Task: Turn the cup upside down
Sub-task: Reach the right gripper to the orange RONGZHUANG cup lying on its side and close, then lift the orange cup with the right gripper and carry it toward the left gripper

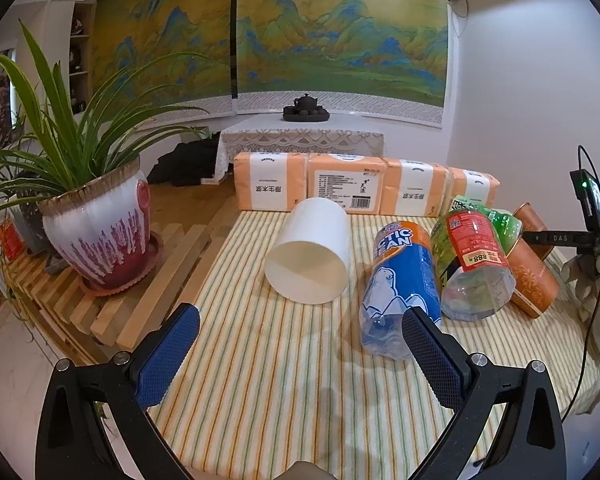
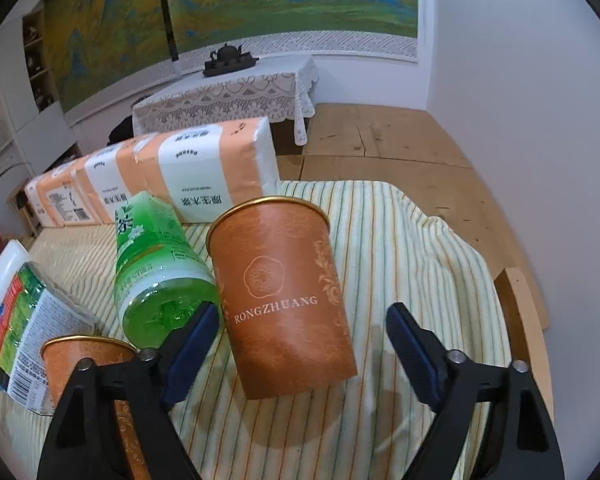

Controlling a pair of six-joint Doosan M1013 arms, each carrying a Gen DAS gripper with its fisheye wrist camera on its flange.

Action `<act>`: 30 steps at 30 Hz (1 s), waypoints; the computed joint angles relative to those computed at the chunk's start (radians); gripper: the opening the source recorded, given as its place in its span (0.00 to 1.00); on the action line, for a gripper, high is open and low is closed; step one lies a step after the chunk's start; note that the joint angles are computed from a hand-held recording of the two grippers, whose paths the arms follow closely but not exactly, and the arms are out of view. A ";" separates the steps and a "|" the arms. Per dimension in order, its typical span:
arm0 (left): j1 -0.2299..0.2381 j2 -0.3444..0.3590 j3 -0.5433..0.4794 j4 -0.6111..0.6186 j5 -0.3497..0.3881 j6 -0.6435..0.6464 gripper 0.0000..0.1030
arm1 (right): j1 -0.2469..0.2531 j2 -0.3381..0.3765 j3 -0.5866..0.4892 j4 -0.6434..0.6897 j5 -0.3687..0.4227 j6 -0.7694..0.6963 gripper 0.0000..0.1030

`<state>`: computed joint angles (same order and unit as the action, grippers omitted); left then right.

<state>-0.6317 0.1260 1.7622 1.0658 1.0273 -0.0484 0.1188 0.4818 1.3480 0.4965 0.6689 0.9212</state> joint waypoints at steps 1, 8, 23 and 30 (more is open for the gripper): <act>0.001 -0.001 0.002 0.001 -0.001 -0.002 1.00 | 0.001 0.002 -0.003 -0.005 0.004 0.003 0.74; 0.000 -0.004 0.004 -0.005 -0.005 -0.002 1.00 | 0.007 0.001 0.002 -0.021 0.006 -0.002 0.58; -0.026 -0.027 0.022 0.015 -0.006 -0.021 1.00 | -0.001 -0.065 0.097 -0.049 -0.072 0.006 0.57; -0.046 -0.038 0.034 0.033 -0.016 -0.038 1.00 | -0.016 -0.158 0.215 -0.025 -0.138 -0.040 0.57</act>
